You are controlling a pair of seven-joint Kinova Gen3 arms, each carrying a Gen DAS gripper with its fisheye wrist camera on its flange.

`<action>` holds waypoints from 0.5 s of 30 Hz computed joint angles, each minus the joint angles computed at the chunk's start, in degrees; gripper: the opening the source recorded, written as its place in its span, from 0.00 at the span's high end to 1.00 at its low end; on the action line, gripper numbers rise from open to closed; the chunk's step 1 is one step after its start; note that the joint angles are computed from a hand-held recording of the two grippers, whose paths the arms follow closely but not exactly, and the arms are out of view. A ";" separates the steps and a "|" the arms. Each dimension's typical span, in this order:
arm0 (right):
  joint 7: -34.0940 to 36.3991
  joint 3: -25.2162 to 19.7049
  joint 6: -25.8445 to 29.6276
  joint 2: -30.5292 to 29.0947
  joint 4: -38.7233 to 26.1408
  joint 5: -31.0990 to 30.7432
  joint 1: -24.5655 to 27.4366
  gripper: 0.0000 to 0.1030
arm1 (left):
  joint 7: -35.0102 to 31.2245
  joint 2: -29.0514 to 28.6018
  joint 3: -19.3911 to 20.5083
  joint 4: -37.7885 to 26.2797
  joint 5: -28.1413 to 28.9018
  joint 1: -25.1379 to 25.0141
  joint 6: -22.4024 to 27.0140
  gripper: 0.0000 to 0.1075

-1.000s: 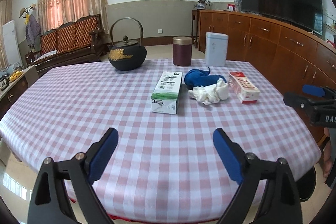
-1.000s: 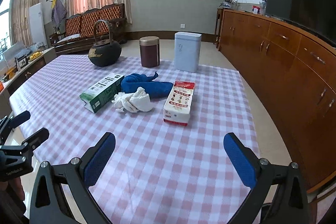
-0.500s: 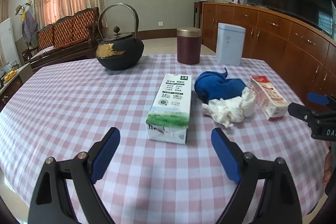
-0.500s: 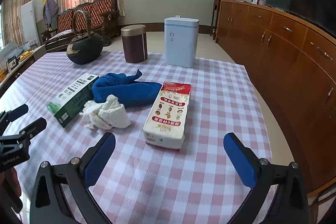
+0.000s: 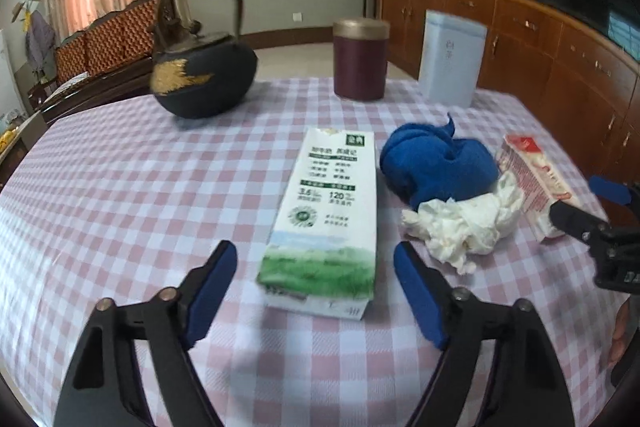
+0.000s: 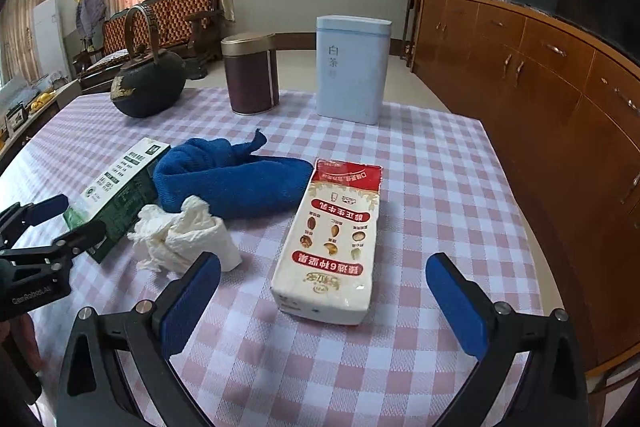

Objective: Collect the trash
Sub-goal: 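Grasp the milk carton with left tool while right tool grasps white tissue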

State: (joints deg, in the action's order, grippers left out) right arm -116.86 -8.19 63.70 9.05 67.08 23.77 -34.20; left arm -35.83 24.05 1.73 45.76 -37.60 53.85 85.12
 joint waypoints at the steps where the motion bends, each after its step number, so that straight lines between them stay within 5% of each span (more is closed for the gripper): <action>1: 0.04 0.00 -0.03 0.03 0.01 -0.07 0.04 0.00 | -0.76 0.36 0.98 -0.73 1.26 -1.19 0.01 0.46; 7: 0.98 0.20 0.42 0.50 -0.64 -0.36 0.20 0.00 | 5.75 -2.26 -0.99 3.78 -3.40 2.18 -1.75 0.48; 15: 2.69 -0.90 -2.81 -0.62 -0.40 -2.58 0.31 0.00 | 12.55 -6.21 2.02 9.73 -8.20 2.70 2.16 0.48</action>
